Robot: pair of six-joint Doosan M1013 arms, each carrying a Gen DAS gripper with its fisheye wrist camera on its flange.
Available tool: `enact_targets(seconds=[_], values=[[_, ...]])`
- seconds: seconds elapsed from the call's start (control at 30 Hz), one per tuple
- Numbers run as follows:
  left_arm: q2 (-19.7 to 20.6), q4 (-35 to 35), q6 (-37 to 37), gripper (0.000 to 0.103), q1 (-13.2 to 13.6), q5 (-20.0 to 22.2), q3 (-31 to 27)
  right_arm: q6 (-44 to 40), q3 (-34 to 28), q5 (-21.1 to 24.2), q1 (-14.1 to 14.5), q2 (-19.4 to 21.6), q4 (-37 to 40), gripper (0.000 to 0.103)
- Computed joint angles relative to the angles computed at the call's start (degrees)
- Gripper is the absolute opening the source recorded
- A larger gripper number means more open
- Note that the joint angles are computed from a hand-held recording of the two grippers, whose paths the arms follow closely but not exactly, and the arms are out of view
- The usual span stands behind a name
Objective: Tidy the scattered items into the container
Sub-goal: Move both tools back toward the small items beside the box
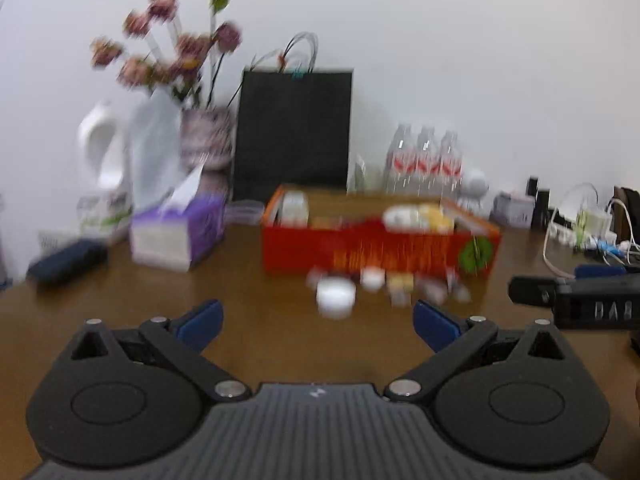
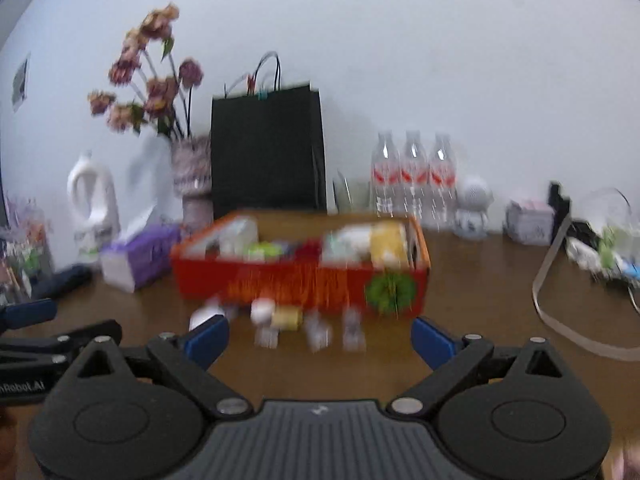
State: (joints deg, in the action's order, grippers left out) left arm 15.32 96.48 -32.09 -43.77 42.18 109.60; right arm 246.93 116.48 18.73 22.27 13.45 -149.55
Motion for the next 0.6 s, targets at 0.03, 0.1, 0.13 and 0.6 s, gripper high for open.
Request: enact_targets(seconds=[0.03, 0.1, 0.13, 0.6], values=[[-0.71, -0.56, -0.74, 0.103, -0.42, -0.48, 0.99, -5.82, 1.12, 0.29, 0.91, -0.65, 5.90, 0.098], [-2.00, -0.15, -2.06, 0.103, -1.34, -0.71, 3.05, -8.79, 3.80, 1.19, 2.31, -1.98, 8.71, 0.097], [-2.31, -0.85, -1.49, 0.103, -1.84, -0.06, 3.47, -8.07, 5.08, 1.27, 2.74, -2.63, 7.47, 0.097], [0.44, -3.27, 6.45, 0.103, 1.88, -4.34, -1.99, -8.01, 2.52, -0.95, 0.87, -1.42, 6.02, 0.088]])
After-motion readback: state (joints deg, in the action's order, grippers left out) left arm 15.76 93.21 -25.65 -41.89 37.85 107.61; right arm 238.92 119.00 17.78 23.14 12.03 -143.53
